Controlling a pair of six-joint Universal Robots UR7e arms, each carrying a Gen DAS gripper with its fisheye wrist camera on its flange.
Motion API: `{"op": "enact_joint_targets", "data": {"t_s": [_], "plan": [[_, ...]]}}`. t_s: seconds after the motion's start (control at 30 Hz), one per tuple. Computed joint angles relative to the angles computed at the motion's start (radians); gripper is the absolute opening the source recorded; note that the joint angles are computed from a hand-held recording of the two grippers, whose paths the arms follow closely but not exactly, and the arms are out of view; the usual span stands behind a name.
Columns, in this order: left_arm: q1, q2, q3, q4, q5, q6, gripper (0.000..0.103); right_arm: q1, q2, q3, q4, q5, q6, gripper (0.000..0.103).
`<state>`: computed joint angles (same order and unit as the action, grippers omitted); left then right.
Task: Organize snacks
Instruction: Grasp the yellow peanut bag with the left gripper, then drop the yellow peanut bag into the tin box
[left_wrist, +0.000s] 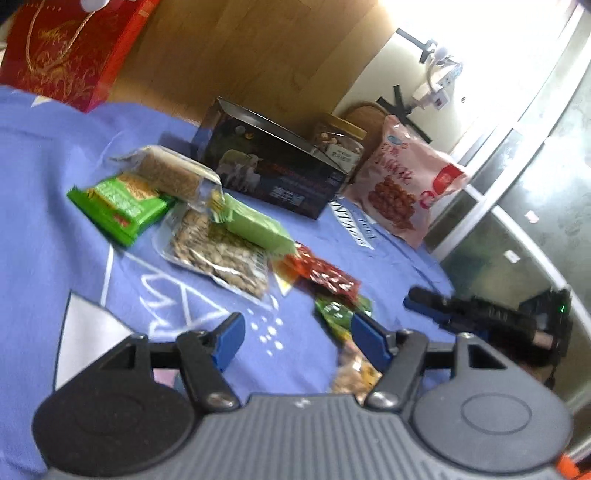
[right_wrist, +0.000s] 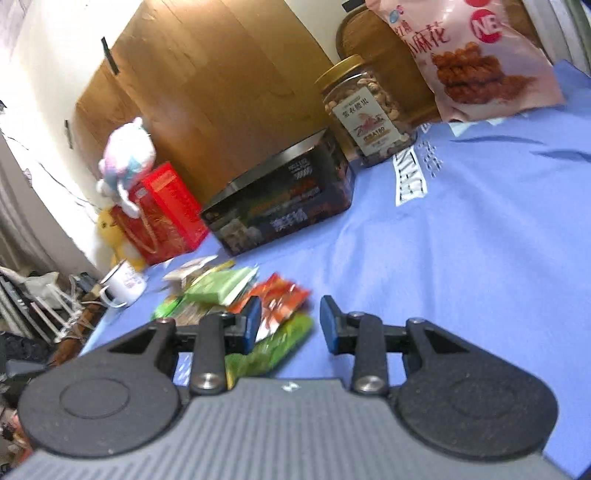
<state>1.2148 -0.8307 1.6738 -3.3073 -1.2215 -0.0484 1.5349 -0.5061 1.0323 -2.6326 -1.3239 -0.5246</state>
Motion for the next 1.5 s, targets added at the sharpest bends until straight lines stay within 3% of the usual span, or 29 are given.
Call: {"op": "enact_joint_targets", "data": {"t_s": [0.13,0.23,0.37,0.53,0.6,0.73,0.87,0.97,1.1,1.33,1.5], "plan": [[0.008,-0.026,0.043,0.018,-0.108,-0.027,0.069,-0.008,-0.064,0.101,0.04,0.022,-0.052,0.039],[0.009,-0.032,0.049,0.082,-0.163,-0.061,0.069,-0.004,-0.06,0.107,0.086,0.021,-0.065,0.039],[0.008,-0.041,0.078,0.094,-0.158,-0.112,0.069,-0.001,-0.035,0.075,0.168,0.013,-0.061,0.037],[0.026,-0.031,0.085,0.081,-0.191,-0.165,0.055,-0.009,-0.052,0.101,0.217,0.056,-0.095,0.032],[0.024,-0.025,0.074,0.085,-0.18,-0.163,0.049,-0.015,-0.072,0.126,0.236,0.075,-0.125,0.034],[0.028,-0.018,0.053,0.099,-0.18,-0.15,0.048,-0.02,-0.114,0.186,0.264,0.095,-0.224,0.045],[0.032,-0.015,0.042,0.109,-0.19,-0.152,0.048,0.001,-0.135,0.247,0.203,0.024,-0.357,0.047],[0.031,-0.01,0.037,0.108,-0.177,-0.139,0.042,0.01,-0.131,0.272,0.138,0.01,-0.428,0.046],[0.032,-0.01,0.024,0.125,-0.158,-0.145,0.033,0.021,-0.123,0.303,0.03,-0.026,-0.509,0.033],[0.039,0.013,-0.08,0.171,-0.183,-0.103,0.032,0.034,-0.092,0.255,-0.025,0.002,-0.467,0.033],[0.028,0.06,-0.247,0.25,-0.166,-0.017,0.032,0.059,-0.013,0.094,-0.017,0.032,-0.437,0.033]]}}
